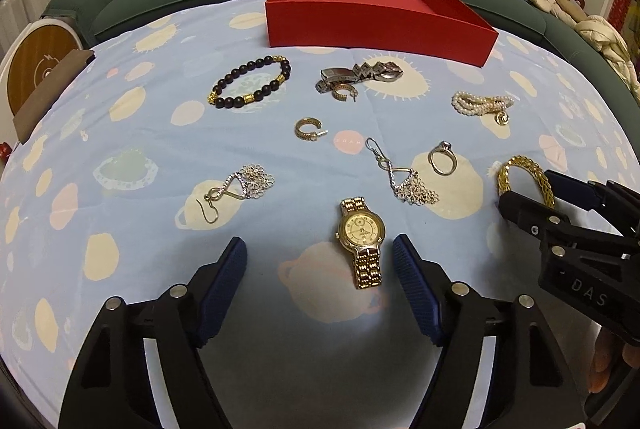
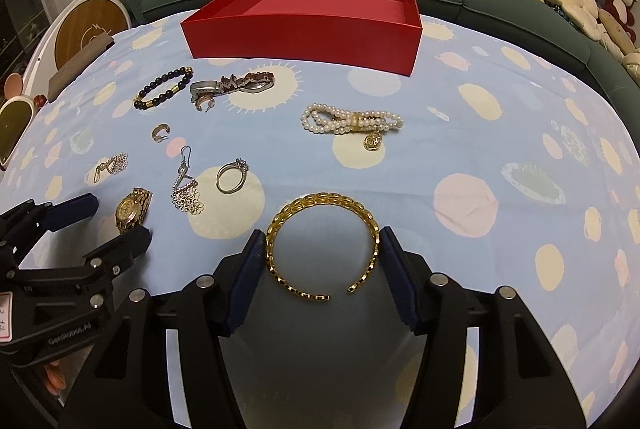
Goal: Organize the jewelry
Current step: 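Grasp the gold cuff bangle with the right tool while the left tool grasps the gold watch, then carry the bangle and watch into the red tray and open both tools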
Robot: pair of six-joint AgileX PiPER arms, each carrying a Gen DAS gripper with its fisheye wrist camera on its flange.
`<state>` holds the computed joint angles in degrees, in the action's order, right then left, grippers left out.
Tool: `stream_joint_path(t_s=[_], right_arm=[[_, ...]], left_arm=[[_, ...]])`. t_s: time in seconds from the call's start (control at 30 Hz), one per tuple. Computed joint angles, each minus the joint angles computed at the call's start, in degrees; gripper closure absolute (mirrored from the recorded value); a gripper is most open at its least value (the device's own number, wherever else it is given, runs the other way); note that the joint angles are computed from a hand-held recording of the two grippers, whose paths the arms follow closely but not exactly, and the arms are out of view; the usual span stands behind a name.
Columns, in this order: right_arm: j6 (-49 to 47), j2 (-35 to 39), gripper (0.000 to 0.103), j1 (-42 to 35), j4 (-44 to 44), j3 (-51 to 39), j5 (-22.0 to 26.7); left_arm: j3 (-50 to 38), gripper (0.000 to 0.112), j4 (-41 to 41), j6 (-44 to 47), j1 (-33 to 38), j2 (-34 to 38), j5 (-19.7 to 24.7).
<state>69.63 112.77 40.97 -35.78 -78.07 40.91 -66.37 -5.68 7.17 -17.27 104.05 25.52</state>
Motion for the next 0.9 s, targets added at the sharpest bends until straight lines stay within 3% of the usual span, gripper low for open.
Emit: stream_joint_path(t_s=[0.17, 0.33, 0.9], right_arm=[[0.88, -1.54, 0.047, 0.08, -0.38, 1.36, -0.31], [1.35, -2.35, 0.047, 0.12, -0.69, 1.95, -0.37], [4.62, -5.59, 0.047, 1.78, -5.0, 1.36, 0.47]], left_arm=[[-0.18, 0.056, -3.78, 3.29, 0.56, -0.16, 0.33], [0.12, 0.088, -6.13, 7.26, 0.28, -0.56, 0.29], [-0.27, 0.092, -22.34, 20.31, 3.77, -6.21, 4.65]])
